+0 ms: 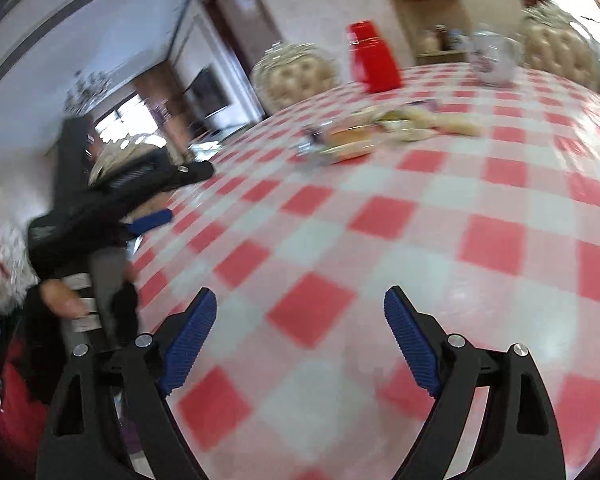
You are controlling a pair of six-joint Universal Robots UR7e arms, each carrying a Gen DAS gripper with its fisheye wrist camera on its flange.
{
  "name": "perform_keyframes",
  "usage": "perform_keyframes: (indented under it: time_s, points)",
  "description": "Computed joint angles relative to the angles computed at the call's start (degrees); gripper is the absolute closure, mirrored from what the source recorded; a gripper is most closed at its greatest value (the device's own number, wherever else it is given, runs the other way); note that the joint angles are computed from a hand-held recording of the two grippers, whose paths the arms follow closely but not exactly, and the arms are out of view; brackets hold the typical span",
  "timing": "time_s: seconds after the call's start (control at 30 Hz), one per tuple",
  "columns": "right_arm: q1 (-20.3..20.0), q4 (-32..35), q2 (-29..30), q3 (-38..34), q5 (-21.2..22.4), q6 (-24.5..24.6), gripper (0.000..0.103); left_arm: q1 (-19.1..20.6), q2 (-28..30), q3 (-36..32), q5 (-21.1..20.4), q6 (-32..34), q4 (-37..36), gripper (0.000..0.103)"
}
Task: Organize snacks
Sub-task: 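Open both grippers over the white box to drop the snacks, then grasp the pale cake packet with the right gripper while the left grasps the clear nut packet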
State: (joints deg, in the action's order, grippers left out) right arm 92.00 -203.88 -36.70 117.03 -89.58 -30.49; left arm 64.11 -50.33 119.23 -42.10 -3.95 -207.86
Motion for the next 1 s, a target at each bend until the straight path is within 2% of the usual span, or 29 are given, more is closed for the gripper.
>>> perform_keyframes:
  time_s: [0.13,0.2,0.27,0.4,0.5,0.63,0.73,0.87,0.93,1.0]
  points:
    - [-1.27,3.54,-1.62,-3.71,-4.29,1.73,0.019,2.29,6.60,-10.44,-1.73,-0.80,3.63,0.002]
    - [-1.37,5.55,-1.68,-6.60,-6.66,2.16,0.018,3.17,10.11,-15.88,-0.84,-1.08,2.55,0.002]
    - [-1.38,7.85,-0.44,-11.75,-9.66,2.68,0.017,3.91,12.34,-19.95,-0.58,-2.27,1.74,0.002]
    - [-1.25,12.80,4.34,-24.46,-14.93,2.62,0.016,5.12,14.88,-25.20,-3.65,-2.58,-0.69,0.002]
    - [-1.23,17.53,9.37,-35.59,-16.39,-1.86,0.016,5.94,16.09,-26.53,-6.56,0.46,-4.39,0.002]
    - [-1.34,25.68,16.43,-51.01,-18.48,-6.12,0.016,7.05,15.15,-26.14,-9.87,0.62,-0.53,0.002]
    - [-0.84,34.41,21.03,-61.32,-21.03,-7.35,0.016,7.11,15.17,-26.20,-9.66,2.18,-2.33,0.002]
    - [0.36,39.64,26.42,-70.84,-23.52,-16.92,0.016,7.53,14.58,-26.08,-10.59,-1.08,1.12,0.002]
    - [0.64,43.27,28.41,-74.88,-24.15,-19.60,0.016,7.30,14.77,-26.21,-10.64,-0.40,1.83,0.002]
    - [0.57,49.03,30.22,-79.48,-23.84,-20.30,0.017,6.84,15.22,-26.41,-10.23,1.59,1.79,0.002]
